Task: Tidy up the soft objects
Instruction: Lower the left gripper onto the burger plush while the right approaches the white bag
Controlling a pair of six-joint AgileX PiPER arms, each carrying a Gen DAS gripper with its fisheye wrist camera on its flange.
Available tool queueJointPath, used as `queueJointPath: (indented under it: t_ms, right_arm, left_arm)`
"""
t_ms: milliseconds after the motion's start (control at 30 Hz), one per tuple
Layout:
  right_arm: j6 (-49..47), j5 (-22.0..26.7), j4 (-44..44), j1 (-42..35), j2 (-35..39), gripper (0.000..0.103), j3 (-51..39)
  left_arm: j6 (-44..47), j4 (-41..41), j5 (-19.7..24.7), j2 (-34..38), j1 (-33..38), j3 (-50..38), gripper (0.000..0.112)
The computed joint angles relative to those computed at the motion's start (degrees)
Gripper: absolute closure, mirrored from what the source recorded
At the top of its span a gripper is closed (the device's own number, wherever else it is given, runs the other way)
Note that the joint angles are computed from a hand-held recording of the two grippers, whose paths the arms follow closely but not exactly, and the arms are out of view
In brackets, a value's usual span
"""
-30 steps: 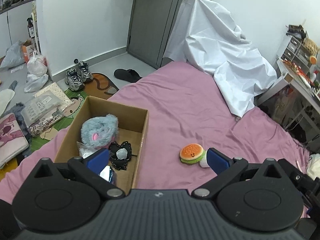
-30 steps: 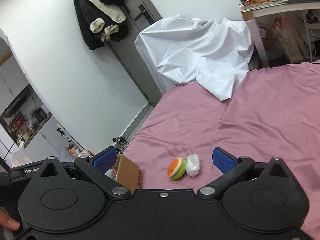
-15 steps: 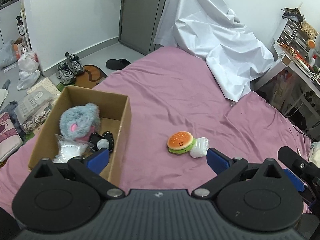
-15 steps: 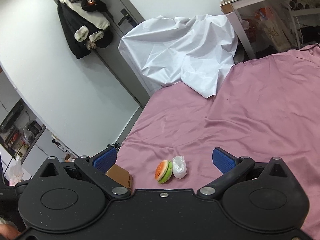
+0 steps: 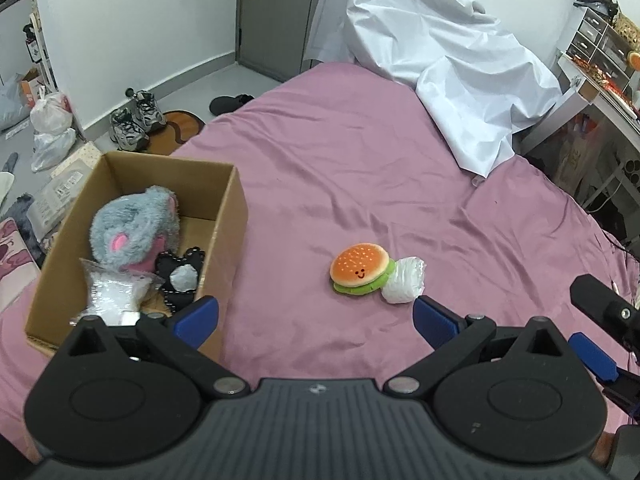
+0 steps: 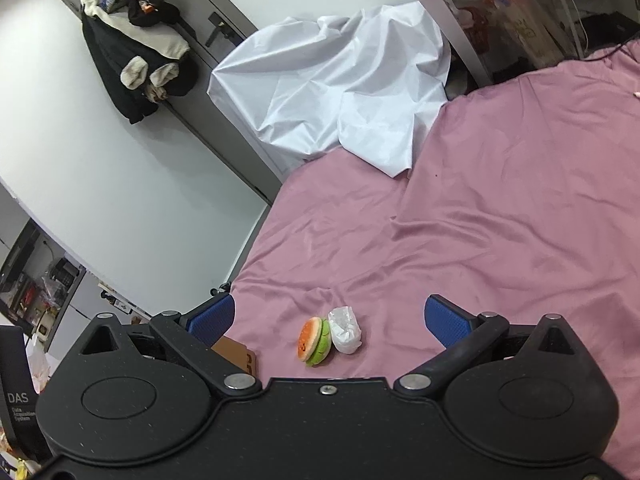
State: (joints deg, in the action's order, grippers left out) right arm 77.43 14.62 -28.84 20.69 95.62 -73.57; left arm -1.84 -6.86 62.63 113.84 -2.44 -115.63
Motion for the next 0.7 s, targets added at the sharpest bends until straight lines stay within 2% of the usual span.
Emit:
queueJointPath:
  t_ms: [267,433,567,700]
  right_arm:
    - [-7.08,1.32,8.95,-1.51,2.85,0.009,-2.63]
    - [-19.14,-0.40,23.57,-3.41,4.42,0.014,-2.95]
    - [-27.11,0.34,33.64,-4.51,6.85,0.018,-5.00]
    - [-30.45,1.48,38.03,-5.12,8.91,0.022,-6.99]
  left_arm:
    - [0.52,-1.50,-0.05,4.08,-0.62,-3.17,0.012]
    - [-0.05,-1.96,-0.77,6.06,-0.98,-4.27,0.013]
    - [-0.84,-3.02,-0.41,8.61,-0.75,-6.33,0.021]
    - [-2.06,-4.01,0.44,12.08,-0.55,-9.75,0.027]
